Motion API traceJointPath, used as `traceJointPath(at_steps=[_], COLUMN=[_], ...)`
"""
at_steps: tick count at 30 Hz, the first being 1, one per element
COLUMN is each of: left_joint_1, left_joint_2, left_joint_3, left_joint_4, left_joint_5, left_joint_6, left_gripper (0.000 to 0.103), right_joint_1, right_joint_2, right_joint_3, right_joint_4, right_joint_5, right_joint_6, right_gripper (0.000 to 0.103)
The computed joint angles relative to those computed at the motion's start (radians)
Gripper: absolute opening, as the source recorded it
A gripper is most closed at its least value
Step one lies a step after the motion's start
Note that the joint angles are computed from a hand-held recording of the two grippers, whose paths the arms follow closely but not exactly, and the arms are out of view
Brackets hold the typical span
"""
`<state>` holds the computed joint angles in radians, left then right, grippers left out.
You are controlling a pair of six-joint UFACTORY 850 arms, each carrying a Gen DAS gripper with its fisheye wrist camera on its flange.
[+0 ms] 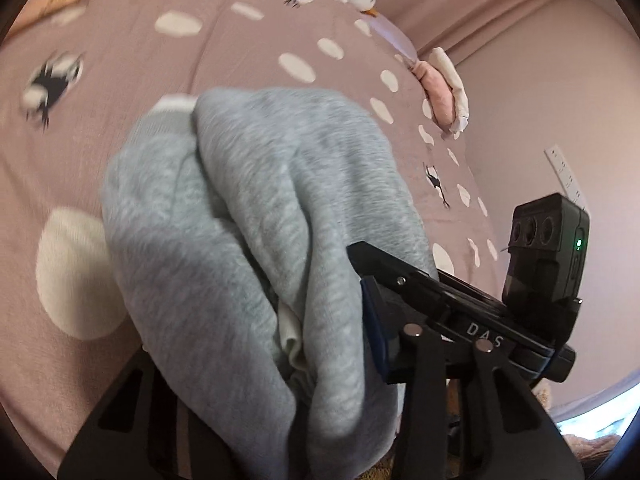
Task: Fold small clothes
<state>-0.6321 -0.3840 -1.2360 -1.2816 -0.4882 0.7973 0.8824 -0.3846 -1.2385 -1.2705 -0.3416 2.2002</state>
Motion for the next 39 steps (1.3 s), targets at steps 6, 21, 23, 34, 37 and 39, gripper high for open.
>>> traceJointPath(at_steps=[6, 21, 23, 34, 37, 39], left_joint_1=[-0.044, -0.111, -0.118, -0.132, -0.127, -0.122], left_joint_2=[0.019, -0.228, -0.265, -0.358, -0.357, -0.345], left_joint_3=[-0.027, -0.394, -0.438, -0.541, -0.524, -0.498], left_joint_4=[-0.075, 0.015, 0.054, 0.407, 0.420, 0.389], left_joint_5=[0.080, 0.077, 0.077, 0.036, 0.021, 0.029], left_joint_6=[0.116, 0.040, -0.002, -0.384, -0.452, -0.442], left_gripper=[0.038, 0.036, 0.036, 0.037, 0.037, 0.040], right_joint_1=[0.012, -0.062, -0.082, -0.132, -0.141, -0.145], right_joint_2=[0.063, 0.175, 0.184, 0.183, 0.187, 0.191], right_joint_3=[0.042, 0.153, 0.177, 0.225, 0.236, 0.245], right_joint_4=[-0.150, -0.275, -0.311, -0.334, -0.327, -0.355], right_joint_5=[-0.080, -0.234, -0.217, -0.110, -0.072, -0.050], right_joint_6=[0.107, 0.168, 0.215, 0.304, 0.328, 0.365], right_gripper=[0.028, 0.028, 0.028, 0.028, 0.028, 0.028])
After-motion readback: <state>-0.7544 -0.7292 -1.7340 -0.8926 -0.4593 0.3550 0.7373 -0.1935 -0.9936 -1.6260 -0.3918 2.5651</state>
